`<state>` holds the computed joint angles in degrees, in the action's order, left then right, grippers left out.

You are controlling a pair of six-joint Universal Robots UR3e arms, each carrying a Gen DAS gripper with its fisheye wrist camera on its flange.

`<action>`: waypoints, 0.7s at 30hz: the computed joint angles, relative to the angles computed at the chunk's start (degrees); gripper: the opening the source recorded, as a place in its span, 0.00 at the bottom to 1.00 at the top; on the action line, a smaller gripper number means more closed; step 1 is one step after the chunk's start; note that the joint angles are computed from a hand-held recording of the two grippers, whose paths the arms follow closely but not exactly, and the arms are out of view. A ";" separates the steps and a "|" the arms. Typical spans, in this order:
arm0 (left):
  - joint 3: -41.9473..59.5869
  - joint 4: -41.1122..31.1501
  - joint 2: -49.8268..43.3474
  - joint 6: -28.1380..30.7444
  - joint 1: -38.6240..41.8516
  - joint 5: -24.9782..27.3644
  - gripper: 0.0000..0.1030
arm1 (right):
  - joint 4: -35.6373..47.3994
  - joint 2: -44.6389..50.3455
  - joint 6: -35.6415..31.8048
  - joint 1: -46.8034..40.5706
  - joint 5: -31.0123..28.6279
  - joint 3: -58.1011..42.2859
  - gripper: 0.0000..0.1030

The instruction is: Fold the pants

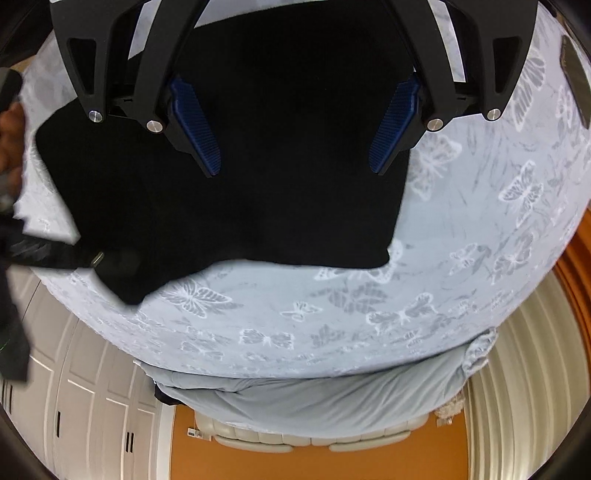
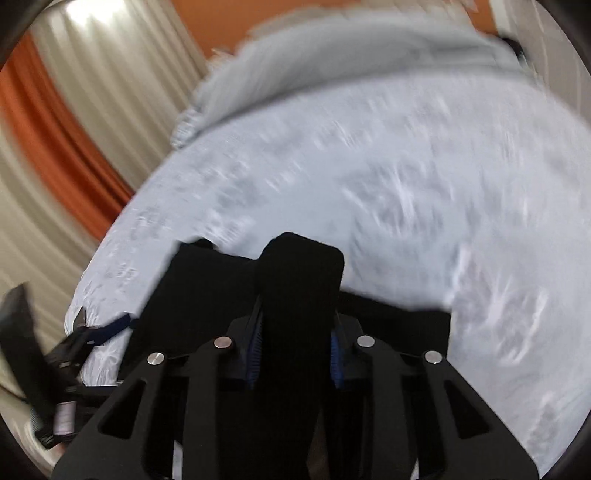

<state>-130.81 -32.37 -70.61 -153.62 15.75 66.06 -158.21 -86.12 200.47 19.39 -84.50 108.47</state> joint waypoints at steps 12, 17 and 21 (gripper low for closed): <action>0.50 3.97 -3.59 -2.57 -1.84 4.02 0.78 | 8.22 -6.58 2.82 -7.65 12.85 10.09 0.53; 2.23 1.34 -4.02 -3.41 1.06 2.08 0.80 | 6.71 -6.76 4.15 -2.01 7.50 13.67 0.59; 3.03 -0.64 -4.08 -3.71 1.86 1.00 0.80 | 6.96 -10.46 2.92 -1.38 7.35 13.88 0.12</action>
<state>-127.78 -33.01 -74.70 -157.33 17.61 67.06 -151.25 -96.58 203.39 18.00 -77.16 122.34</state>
